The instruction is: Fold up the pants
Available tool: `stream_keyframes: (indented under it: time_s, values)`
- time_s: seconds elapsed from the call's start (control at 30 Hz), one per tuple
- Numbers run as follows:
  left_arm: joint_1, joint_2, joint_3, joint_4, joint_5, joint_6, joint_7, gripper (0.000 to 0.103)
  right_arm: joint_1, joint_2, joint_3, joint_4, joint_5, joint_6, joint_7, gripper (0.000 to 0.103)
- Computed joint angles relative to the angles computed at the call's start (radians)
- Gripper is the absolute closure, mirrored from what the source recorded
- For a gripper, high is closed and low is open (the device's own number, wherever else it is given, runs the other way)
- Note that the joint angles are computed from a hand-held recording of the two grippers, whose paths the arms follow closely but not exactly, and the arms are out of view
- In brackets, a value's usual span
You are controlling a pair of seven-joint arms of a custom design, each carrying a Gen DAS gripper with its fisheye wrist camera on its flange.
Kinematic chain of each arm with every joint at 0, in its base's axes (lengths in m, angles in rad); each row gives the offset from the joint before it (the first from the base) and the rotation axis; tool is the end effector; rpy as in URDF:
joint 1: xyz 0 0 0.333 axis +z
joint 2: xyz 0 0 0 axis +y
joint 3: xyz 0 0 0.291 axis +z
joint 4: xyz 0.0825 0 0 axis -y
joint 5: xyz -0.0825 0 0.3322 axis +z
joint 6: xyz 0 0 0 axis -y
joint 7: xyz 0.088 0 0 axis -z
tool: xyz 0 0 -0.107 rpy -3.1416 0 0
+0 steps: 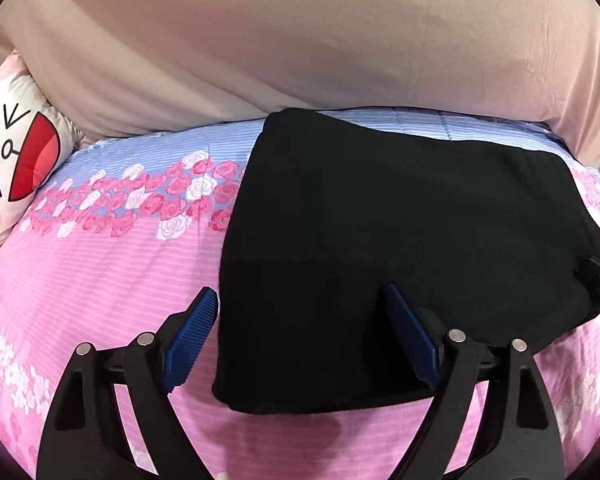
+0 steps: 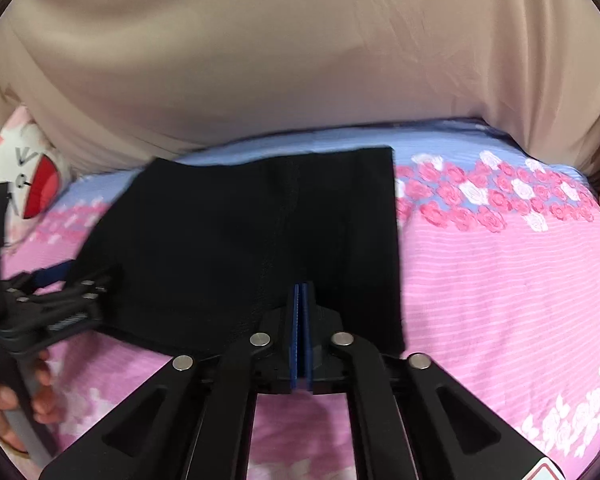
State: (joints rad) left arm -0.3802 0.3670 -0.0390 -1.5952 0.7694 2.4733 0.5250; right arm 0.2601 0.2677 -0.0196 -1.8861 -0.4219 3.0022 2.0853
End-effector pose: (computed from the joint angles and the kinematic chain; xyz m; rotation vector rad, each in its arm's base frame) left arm 0.5933 -0.2625 0.4737 -1.8509 1.6090 -0.5817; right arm 0.5892 0.1761 0.4677 -1.7842 1.5801 -0.6930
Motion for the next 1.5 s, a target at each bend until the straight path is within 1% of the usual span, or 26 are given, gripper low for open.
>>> stream_keyframes:
  time_s: [0.07, 0.1, 0.2, 0.27, 0.3, 0.33, 0.37, 0.4, 0.5, 0.57, 0.67, 0.7, 0.73, 0.77, 0.8, 0.87, 0.9, 0.97, 1.0, 1.07, 1.1, 1.13, 1.17, 1.23, 1.4, 1.5]
  values:
    - [-0.001, -0.002, 0.003, -0.008, 0.011, 0.012, -0.007, 0.019, 0.065, 0.01, -0.075, 0.017, -0.105, -0.022, 0.09, 0.101]
    - [0.001, -0.002, 0.003, -0.009, 0.012, 0.016, -0.005, 0.019, 0.072, 0.021, -0.081, 0.041, -0.127, -0.075, 0.102, 0.103]
    - [-0.006, -0.002, 0.005, -0.008, 0.024, 0.008, -0.014, 0.019, 0.027, 0.014, -0.033, 0.026, -0.085, -0.071, 0.075, 0.103]
    - [-0.008, 0.0, 0.006, -0.007, 0.035, 0.008, -0.019, 0.019, 0.023, -0.024, -0.039, -0.022, -0.097, -0.003, 0.109, 0.103]
    - [-0.008, -0.001, 0.006, -0.009, 0.038, 0.009, -0.022, 0.019, 0.048, -0.036, -0.071, -0.031, -0.15, -0.005, 0.16, 0.103]
    - [-0.009, -0.002, 0.006, -0.011, 0.042, 0.009, -0.027, 0.019, 0.051, -0.03, -0.074, -0.02, -0.167, -0.033, 0.174, 0.103]
    - [-0.01, -0.003, 0.006, -0.013, 0.045, 0.01, -0.03, 0.019, 0.033, -0.013, -0.055, -0.005, -0.147, -0.07, 0.154, 0.103]
    - [-0.012, -0.002, 0.006, -0.013, 0.052, 0.01, -0.035, 0.019, 0.004, 0.005, -0.027, 0.002, -0.098, -0.071, 0.103, 0.103]
    - [-0.019, -0.003, 0.009, -0.015, 0.078, 0.004, -0.056, 0.019, 0.018, -0.007, -0.043, -0.003, -0.135, -0.065, 0.134, 0.103]
    - [-0.019, -0.008, 0.009, -0.025, 0.09, 0.009, -0.073, 0.019, 0.019, -0.035, -0.04, -0.038, -0.14, -0.028, 0.165, 0.103]
    - [-0.02, -0.011, 0.006, -0.03, 0.106, 0.006, -0.091, 0.019, 0.052, -0.066, -0.084, -0.074, -0.249, 0.009, 0.271, 0.103]
    - [-0.022, -0.009, 0.005, -0.028, 0.113, 0.001, -0.096, 0.019, 0.059, -0.066, -0.092, -0.07, -0.28, -0.013, 0.304, 0.103]
    - [-0.024, -0.011, 0.006, -0.031, 0.124, -0.001, -0.103, 0.019, 0.047, -0.056, -0.079, -0.052, -0.269, -0.042, 0.299, 0.103]
    - [-0.028, -0.009, 0.007, -0.029, 0.139, -0.007, -0.113, 0.018, 0.018, -0.041, -0.046, -0.042, -0.21, -0.065, 0.251, 0.103]
    - [-0.034, -0.005, 0.009, -0.026, 0.157, -0.017, -0.126, 0.015, -0.004, -0.024, -0.027, -0.038, -0.17, -0.057, 0.218, 0.103]
    - [-0.028, -0.002, 0.003, -0.021, 0.151, -0.02, -0.125, 0.013, 0.016, -0.019, -0.048, -0.03, -0.209, -0.058, 0.244, 0.103]
    - [-0.021, -0.003, 0.0, -0.023, 0.141, -0.015, -0.129, 0.011, 0.041, -0.019, -0.071, -0.024, -0.26, -0.072, 0.281, 0.103]
    - [-0.012, -0.02, -0.005, -0.044, 0.122, -0.005, -0.135, 0.012, 0.059, -0.032, -0.086, -0.033, -0.326, -0.079, 0.337, 0.103]
    - [-0.007, -0.044, -0.017, -0.063, 0.092, -0.02, -0.118, 0.013, 0.054, -0.049, -0.08, -0.053, -0.334, -0.066, 0.35, 0.103]
    - [-0.005, -0.118, -0.031, -0.144, 0.097, 0.008, -0.128, 0.017, 0.035, -0.127, -0.07, -0.15, -0.347, 0.022, 0.399, 0.1]
    - [-0.01, -0.167, -0.04, -0.197, 0.129, 0.019, -0.155, 0.017, 0.039, -0.16, -0.081, -0.184, -0.414, 0.05, 0.465, 0.1]
    - [-0.012, -0.206, -0.055, -0.236, 0.158, 0.01, -0.172, 0.017, 0.054, -0.207, -0.097, -0.22, -0.552, 0.053, 0.596, 0.099]
    - [-0.011, -0.236, -0.073, -0.266, 0.177, -0.005, -0.18, 0.017, 0.053, -0.244, -0.091, -0.248, -0.643, 0.044, 0.684, 0.097]
    - [-0.009, -0.293, -0.11, -0.323, 0.215, -0.03, -0.201, 0.016, 0.033, -0.313, -0.064, -0.314, -0.751, 0.051, 0.799, 0.097]
    - [0.017, -0.401, -0.203, -0.436, 0.22, -0.059, -0.217, 0.015, -0.018, -0.418, 0.025, -0.412, -0.823, -0.007, 0.868, 0.095]
    - [0.039, -0.447, -0.236, -0.484, 0.194, -0.045, -0.224, 0.013, -0.049, -0.461, 0.068, -0.451, -0.824, -0.02, 0.873, 0.094]
